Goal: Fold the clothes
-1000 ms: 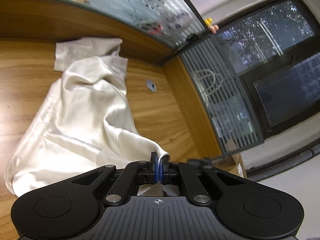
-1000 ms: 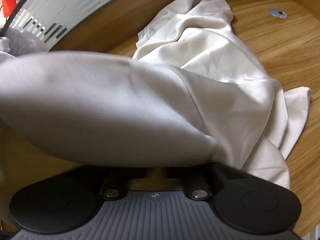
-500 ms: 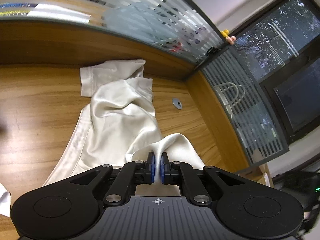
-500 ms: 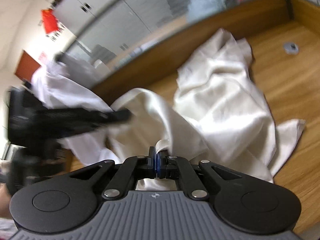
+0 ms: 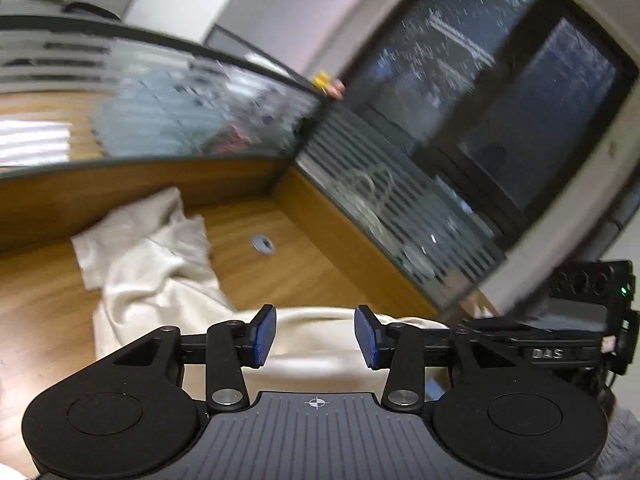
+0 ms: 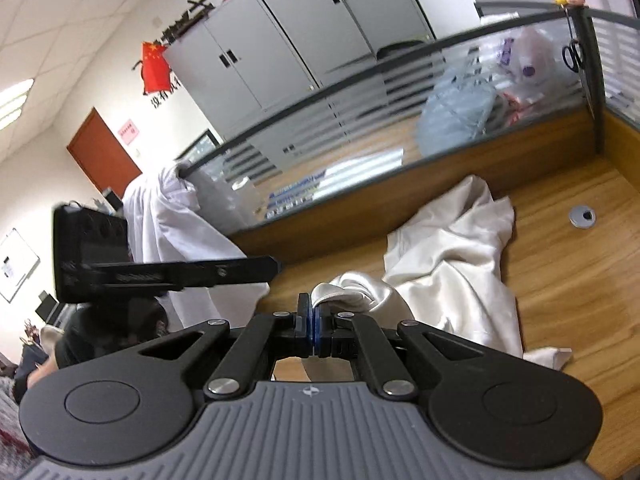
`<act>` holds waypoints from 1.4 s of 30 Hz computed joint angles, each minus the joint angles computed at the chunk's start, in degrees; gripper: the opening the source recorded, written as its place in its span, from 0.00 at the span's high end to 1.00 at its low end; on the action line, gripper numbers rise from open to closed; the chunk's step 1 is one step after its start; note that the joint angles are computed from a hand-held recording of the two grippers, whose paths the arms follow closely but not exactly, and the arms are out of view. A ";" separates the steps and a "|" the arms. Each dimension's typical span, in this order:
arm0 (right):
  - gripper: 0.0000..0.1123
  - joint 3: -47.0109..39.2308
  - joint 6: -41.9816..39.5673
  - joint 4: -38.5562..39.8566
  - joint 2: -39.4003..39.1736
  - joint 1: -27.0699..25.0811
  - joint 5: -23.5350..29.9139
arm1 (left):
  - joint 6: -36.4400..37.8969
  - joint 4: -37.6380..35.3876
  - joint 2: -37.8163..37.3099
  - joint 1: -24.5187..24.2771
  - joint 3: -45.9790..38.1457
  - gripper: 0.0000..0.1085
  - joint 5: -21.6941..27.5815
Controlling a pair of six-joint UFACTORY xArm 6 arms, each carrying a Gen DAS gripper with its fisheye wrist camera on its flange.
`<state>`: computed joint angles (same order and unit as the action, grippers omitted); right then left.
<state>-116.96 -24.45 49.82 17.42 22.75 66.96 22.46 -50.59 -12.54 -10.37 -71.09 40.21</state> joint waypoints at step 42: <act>0.80 14.59 -6.12 -13.13 -8.45 1.26 -5.43 | -10.15 -0.14 8.03 1.35 -5.99 0.95 13.77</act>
